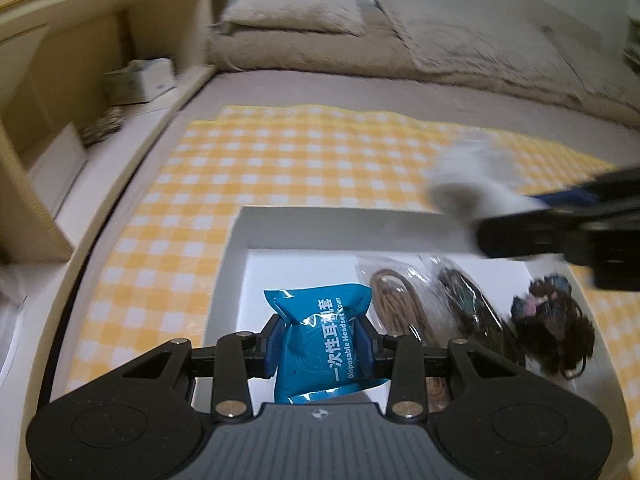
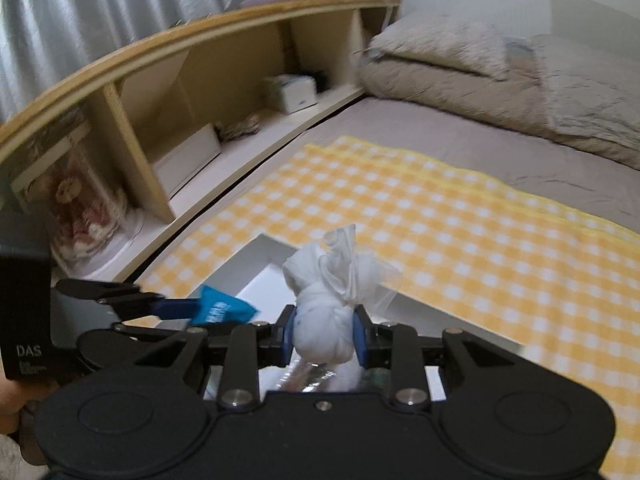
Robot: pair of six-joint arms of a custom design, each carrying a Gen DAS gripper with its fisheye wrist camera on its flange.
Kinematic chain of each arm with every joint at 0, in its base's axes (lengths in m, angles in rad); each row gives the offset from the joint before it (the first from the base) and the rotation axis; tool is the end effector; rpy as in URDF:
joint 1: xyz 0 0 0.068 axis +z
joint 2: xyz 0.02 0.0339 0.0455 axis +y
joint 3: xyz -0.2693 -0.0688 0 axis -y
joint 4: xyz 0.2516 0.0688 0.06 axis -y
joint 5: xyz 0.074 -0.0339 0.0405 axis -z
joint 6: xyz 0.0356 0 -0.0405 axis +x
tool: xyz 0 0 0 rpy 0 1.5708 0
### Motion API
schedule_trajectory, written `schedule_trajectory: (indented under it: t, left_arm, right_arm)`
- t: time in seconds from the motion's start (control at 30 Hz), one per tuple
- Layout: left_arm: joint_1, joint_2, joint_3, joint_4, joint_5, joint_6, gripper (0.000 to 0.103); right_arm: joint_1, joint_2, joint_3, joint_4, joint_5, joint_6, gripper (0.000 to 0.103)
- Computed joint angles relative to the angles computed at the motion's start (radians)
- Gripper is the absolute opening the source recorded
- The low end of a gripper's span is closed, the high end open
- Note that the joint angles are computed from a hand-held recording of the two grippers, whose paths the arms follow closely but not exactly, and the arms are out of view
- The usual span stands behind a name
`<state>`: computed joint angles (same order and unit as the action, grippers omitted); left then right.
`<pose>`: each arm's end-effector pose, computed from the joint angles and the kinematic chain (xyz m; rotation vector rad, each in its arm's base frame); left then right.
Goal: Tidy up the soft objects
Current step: 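Carry the blue packet and white sock over the white box with both tools, then open both tools to drop the blue packet and sock into the box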
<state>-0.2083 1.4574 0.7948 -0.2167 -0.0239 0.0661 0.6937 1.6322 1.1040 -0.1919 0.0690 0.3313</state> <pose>0.2885 -0.0601 0.1892 0.3246 2.4284 -0.0335 0.2833 0.2324 0.2351 -0.3841 2.2987 0.4475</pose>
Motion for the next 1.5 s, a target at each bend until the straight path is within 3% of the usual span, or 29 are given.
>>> schedule_trajectory:
  t: [0.23, 0.4, 0.6, 1.07, 1.5]
  left_arm:
    - [0.002, 0.018, -0.011, -0.014, 0.0, 0.06, 0.042]
    - [0.005, -0.014, -0.037, 0.01, -0.004, 0.08, 0.078]
    - [0.007, -0.034, -0.041, -0.015, 0.016, 0.092, 0.079]
    - [-0.002, -0.14, -0.064, -0.094, 0.022, 0.075, 0.085]
    - [-0.035, -0.317, -0.08, -0.197, 0.001, 0.013, 0.089]
  right_arm:
    - [0.031, 0.194, 0.17, -0.014, -0.039, -0.029, 0.03]
    - [0.044, 0.313, 0.296, -0.038, -0.053, -0.052, 0.032]
    - [0.041, 0.366, 0.348, -0.046, -0.056, -0.017, 0.048]
    - [0.022, 0.238, 0.216, -0.057, -0.038, 0.039, 0.051]
    - [0.068, 0.013, 0.069, -0.073, 0.039, 0.055, 0.054]
